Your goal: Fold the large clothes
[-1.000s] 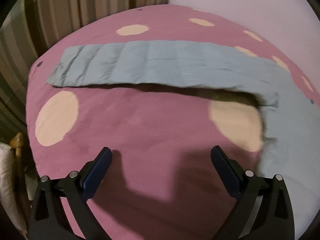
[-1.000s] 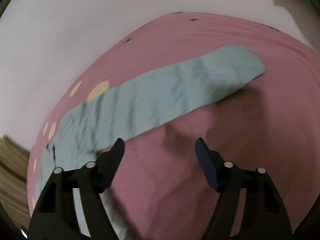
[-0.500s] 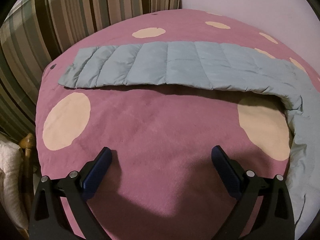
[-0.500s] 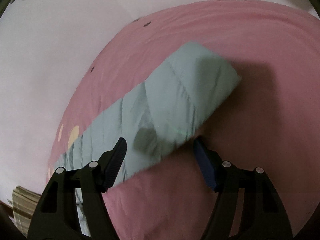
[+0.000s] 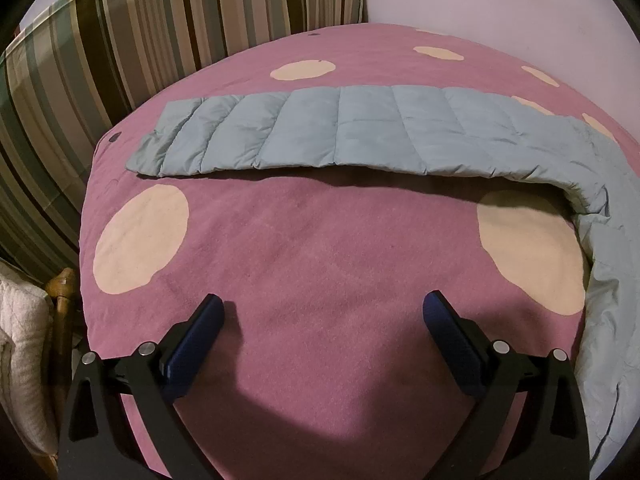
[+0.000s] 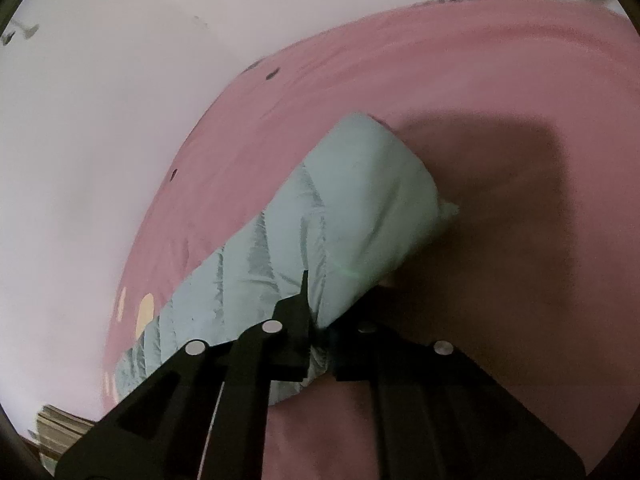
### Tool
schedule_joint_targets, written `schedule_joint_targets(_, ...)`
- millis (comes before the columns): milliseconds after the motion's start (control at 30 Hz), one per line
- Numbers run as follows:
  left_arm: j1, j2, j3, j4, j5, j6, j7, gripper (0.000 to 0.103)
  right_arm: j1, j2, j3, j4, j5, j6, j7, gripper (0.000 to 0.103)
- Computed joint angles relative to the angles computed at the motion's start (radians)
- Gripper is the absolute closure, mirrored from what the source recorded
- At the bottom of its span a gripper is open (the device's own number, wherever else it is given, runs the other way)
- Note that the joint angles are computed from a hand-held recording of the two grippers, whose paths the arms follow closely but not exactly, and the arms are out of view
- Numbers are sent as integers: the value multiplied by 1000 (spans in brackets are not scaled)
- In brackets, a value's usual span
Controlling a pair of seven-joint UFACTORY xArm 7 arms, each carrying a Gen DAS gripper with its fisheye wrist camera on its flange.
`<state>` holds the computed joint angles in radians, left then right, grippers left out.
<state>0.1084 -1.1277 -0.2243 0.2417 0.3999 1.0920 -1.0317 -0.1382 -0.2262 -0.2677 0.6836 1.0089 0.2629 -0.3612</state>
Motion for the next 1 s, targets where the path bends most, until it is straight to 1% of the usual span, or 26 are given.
schedule_joint_targets(67,-1,2,-2,1,0,2,-1,4,19,-17,15,0,-35,-34,7,99)
schedule_joint_targets(100,0,4,-2,2,2,2,-1,4,34,-42,34,-6,-71,-58,18,99)
schedule_joint_targets(167,-1,3,2,0,2,-1,0,4,71,-53,30,9,-126,-75,32,99)
schedule_joint_targets(200,-2,1,0,-1,1,-1,-2,4,88,-71,50,9,-167,-90,47,99)
schedule_joint_targets(267,0,4,4,-2,3,-4,-1,4,104,-93,101,14,-234,-100,75,99)
schedule_joint_targets(333,0,3,4,-3,3,-3,1,4,141,-102,157,27,-338,-114,129,99)
schedule_joint_targets(367,1,4,4,-2,4,-3,2,4,167,-100,174,36,-366,-120,141,99)
schedule_joint_targets(400,3,6,5,-2,5,-4,4,4,161,-99,228,45,-407,-123,189,99)
schedule_joint_targets(433,4,7,6,-2,6,-5,5,4,165,-92,263,57,-423,-120,197,99)
schedule_joint_targets(467,3,6,5,-2,6,-5,4,4,184,-76,280,73,-454,-121,215,99)
schedule_joint_targets(533,5,5,9,-3,6,-8,6,4,203,-19,347,127,-550,-123,279,99)
schedule_joint_targets(567,5,6,8,-3,4,-9,5,4,219,-8,353,143,-574,-113,294,99)
schedule_joint_targets(633,3,6,2,-3,1,-6,1,4,250,48,402,197,-637,-101,348,99)
schedule_joint_targets(667,2,4,4,-5,1,-10,0,4,277,41,415,189,-679,-99,382,99)
schedule_joint_targets(700,3,3,7,-6,1,-13,1,4,267,76,465,219,-743,-95,436,99)
schedule_joint_targets(733,2,2,6,-8,0,-14,0,4,274,119,481,258,-793,-86,479,99)
schedule_joint_targets(767,3,2,8,-9,0,-17,0,4,285,139,506,263,-851,-101,481,99)
schedule_joint_targets(833,4,1,7,-9,0,-16,2,4,365,104,479,213,-903,-91,562,99)
schedule_joint_targets(867,5,0,8,-10,0,-17,3,4,363,134,509,237,-941,-79,586,99)
schedule_joint_targets(900,5,-1,8,-10,0,-17,3,4,379,163,505,261,-959,-72,593,99)
schedule_joint_targets(933,5,-1,8,-11,-1,-17,4,4,386,157,517,264,-958,-53,590,99)
schedule_joint_targets(1000,6,-1,8,-12,-1,-19,4,4,439,192,501,291,-981,-34,600,99)
